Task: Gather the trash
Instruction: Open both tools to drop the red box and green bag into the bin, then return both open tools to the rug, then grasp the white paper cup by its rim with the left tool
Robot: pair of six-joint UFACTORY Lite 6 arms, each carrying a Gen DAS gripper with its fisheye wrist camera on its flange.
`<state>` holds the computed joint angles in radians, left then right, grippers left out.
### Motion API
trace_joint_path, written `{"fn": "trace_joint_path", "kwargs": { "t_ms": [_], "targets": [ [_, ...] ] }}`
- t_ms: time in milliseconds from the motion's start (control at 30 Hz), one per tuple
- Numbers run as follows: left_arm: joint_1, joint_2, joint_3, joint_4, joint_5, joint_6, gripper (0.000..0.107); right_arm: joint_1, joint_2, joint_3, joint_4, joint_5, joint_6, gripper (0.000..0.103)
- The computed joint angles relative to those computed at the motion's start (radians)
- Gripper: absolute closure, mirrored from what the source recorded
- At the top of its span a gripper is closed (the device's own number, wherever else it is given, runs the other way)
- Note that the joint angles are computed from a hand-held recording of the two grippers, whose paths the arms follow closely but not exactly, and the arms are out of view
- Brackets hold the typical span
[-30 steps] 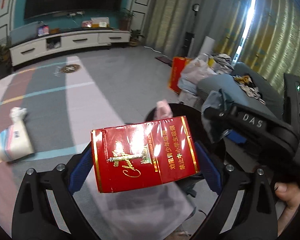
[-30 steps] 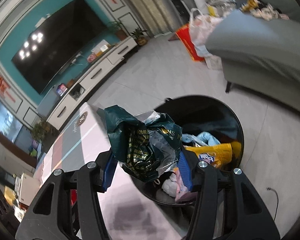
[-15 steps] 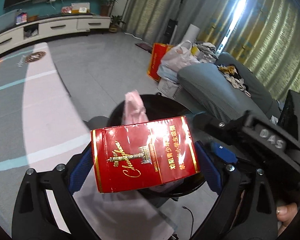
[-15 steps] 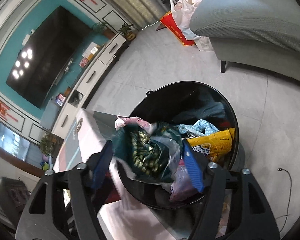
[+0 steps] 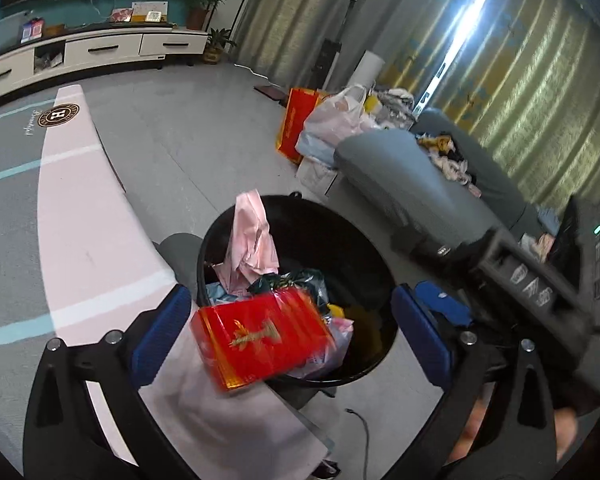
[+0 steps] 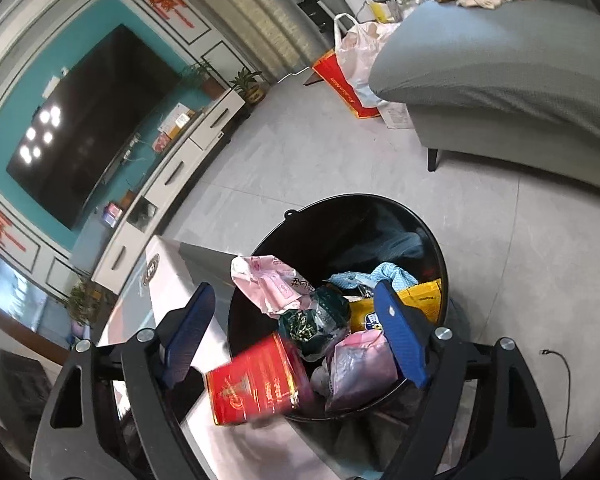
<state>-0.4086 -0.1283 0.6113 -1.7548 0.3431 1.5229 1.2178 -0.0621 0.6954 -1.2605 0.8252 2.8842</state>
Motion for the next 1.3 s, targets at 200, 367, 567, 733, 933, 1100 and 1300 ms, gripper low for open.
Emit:
{"fn": "trace_joint_path", "kwargs": {
  "t_ms": [200, 367, 567, 733, 933, 1100, 1300],
  "targets": [
    [0.177, -0.226, -0.062, 0.329, 0.055, -0.313, 0.007, 0.015, 0.057, 0.087, 0.040, 0.034, -0.095, 0.023],
    [0.475, -0.331, -0.058, 0.598, 0.147, -0.492, 0.007, 0.010, 0.126, 0.179, 0.049, 0.017, -0.179, 0.023],
    [0.900, -0.330, -0.051, 0.636, 0.316, -0.377, 0.007, -0.058, 0.235, 0.276, -0.247, -0.254, -0.102, 0.028],
    [1.095, -0.232, -0.040, 0.663, 0.330, -0.308, 0.007, -0.142, 0.433, 0.470, -0.316, -0.515, -0.150, 0.055],
    [1.214, -0.053, -0.005, 0.662, 0.297, -0.238, 0.007, -0.166, 0.596, 0.643, 0.263, -0.509, -0.731, 0.056],
    [1.170, 0.008, 0.000, 0.626, 0.258, -0.209, 0.007, -0.136, 0.559, 0.615, 0.345, -0.259, -0.697, 0.056],
    [0.985, 0.053, -0.001, 0.599, 0.066, -0.272, 0.007, -0.103, 0.471, 0.529, 0.283, -0.152, -0.573, 0.056]
  ]
}}
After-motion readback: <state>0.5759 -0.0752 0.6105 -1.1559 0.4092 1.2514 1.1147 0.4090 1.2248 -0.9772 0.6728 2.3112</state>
